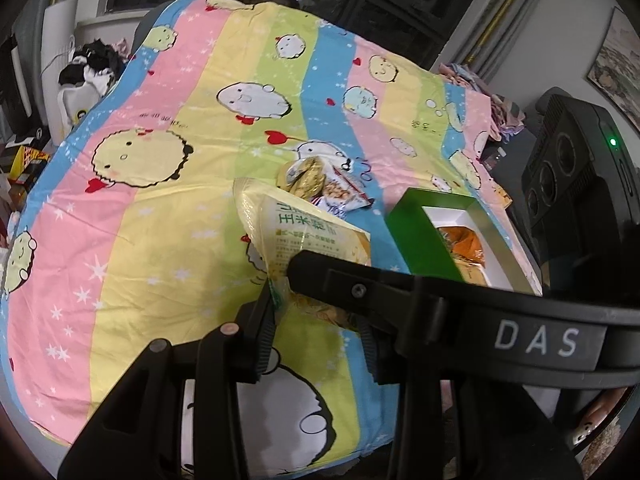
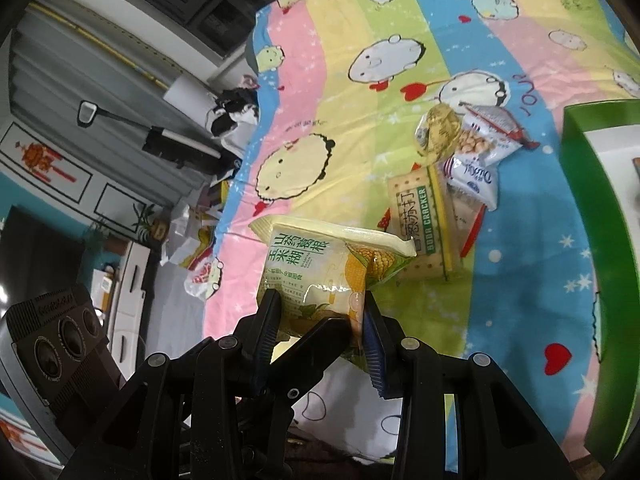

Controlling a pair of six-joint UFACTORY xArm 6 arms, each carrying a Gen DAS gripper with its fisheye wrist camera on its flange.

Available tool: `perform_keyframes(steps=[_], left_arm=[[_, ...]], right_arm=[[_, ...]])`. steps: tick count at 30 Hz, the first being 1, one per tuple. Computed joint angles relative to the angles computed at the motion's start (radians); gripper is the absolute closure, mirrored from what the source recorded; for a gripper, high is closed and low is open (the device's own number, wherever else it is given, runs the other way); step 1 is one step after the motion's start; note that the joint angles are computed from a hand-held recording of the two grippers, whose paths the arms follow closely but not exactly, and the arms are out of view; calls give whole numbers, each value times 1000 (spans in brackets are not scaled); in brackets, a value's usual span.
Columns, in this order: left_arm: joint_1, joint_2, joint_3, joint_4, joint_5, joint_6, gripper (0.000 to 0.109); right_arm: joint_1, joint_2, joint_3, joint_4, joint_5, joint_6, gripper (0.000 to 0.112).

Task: Organize snacks
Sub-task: 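Lift the corn snack bag with the right gripper and carry it to the box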

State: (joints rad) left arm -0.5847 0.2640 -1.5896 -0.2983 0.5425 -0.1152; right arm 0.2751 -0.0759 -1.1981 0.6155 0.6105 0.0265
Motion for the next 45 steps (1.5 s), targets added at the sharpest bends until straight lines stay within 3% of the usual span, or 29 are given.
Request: perform_keyframes(steps=[18,45], left_arm=[[-62,1,-53,28,-40,39,72],[-155,170,-326,-58,26,209,73]], right_arm=[[-32,-163,132,-2,-95,-11,71],[-148,-352,299,-68,-200,79,71]])
